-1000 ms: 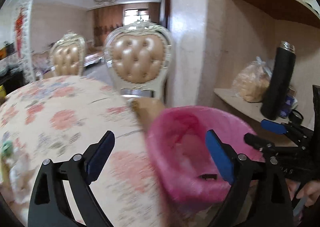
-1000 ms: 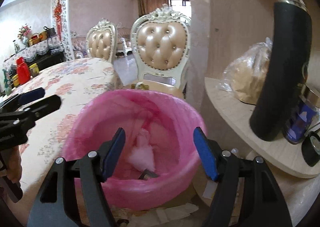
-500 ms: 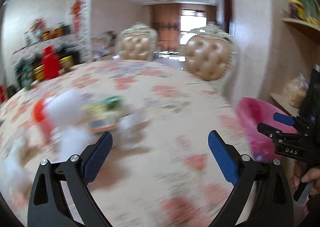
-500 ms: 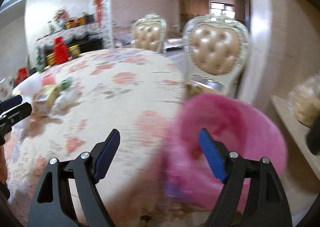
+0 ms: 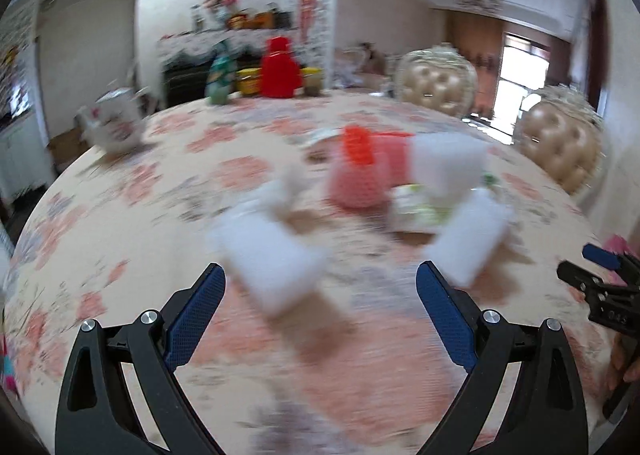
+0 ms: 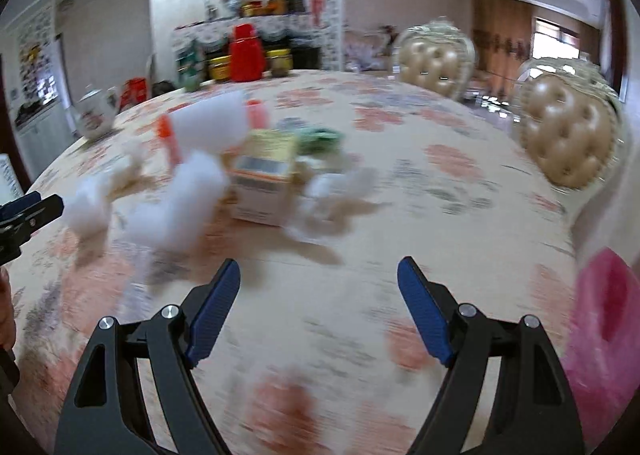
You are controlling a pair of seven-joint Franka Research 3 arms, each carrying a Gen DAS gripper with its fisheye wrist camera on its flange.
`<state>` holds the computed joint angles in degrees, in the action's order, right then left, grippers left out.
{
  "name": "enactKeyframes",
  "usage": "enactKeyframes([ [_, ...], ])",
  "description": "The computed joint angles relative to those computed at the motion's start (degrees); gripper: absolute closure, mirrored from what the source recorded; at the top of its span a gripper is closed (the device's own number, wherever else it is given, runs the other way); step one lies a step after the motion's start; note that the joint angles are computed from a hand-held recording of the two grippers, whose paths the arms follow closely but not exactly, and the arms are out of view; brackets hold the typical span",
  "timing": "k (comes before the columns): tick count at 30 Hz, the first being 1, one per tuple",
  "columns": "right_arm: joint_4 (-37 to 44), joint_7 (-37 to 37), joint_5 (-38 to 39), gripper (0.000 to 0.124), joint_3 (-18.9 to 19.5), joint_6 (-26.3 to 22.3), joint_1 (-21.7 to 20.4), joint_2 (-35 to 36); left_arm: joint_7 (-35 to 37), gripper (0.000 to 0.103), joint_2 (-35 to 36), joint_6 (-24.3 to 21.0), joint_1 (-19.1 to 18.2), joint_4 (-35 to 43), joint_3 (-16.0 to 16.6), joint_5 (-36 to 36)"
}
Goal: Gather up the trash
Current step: 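Return both tools to the table, then grasp a white foam sleeve with the right gripper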
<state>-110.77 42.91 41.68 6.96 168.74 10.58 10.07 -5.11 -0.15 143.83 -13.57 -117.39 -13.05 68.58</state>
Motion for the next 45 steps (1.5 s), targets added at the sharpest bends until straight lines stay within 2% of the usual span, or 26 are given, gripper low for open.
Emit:
enactKeyframes([
  [3,2.22,1.62,-1.63,0.045,0.32,-2.63,1.07,1.54,-0.45,0.013,-1.20,-0.35,0.82,-1.28,0.60,-2.46],
  [8,7.60,6.57,-4.38,0.045,0.34,-6.77,2.35,5.32,1.44,0.013,0.35,2.26,2.67,-0.34,1.50,-6.08],
  [15,15.57,12.11,-5.78,0.045,1.24,-12.66,2.22,10.42,5.50,0.013,5.31,0.74,1.67,5.32,2.39,-9.83],
  [21,18.29,12.64,-7.20,0.046,1.93,-14.04,2.53,12.60,7.73,0.007,8.21,-1.36,0.72,8.97,3.66,-11.96],
  [22,18.17,12.33,-6.99,0.048,2.12,-14.26,2.36,12.55,7.80,0.006,8.23,-1.36,0.58,8.98,3.85,-11.97],
  [24,18.47,11.65,-6.64,0.069,2.44,-15.20,2.05,12.79,7.53,0.006,7.89,-0.92,0.45,8.43,4.15,-11.74],
  [25,18.77,8.83,-3.35,0.083,4.18,-16.46,0.35,12.81,7.10,0.006,7.63,-0.84,0.44,8.10,4.26,-11.59],
  [27,17.04,8.75,-3.98,0.085,3.18,-13.91,1.57,11.79,5.06,0.006,6.60,-0.42,0.58,6.78,4.41,-11.30],
  [31,13.78,3.61,-1.09,0.088,4.23,-10.77,1.23,9.52,2.71,0.006,4.74,-0.98,0.96,4.62,3.99,-10.91],
  [40,9.61,-1.31,5.16,0.088,3.55,-10.85,0.42,6.11,2.12,0.007,3.63,-6.55,0.40,4.17,2.05,-10.73],
  [45,8.68,-4.04,8.49,0.088,3.17,-10.89,0.23,5.20,2.48,0.007,4.97,-5.65,-0.08,5.40,1.85,-11.66],
])
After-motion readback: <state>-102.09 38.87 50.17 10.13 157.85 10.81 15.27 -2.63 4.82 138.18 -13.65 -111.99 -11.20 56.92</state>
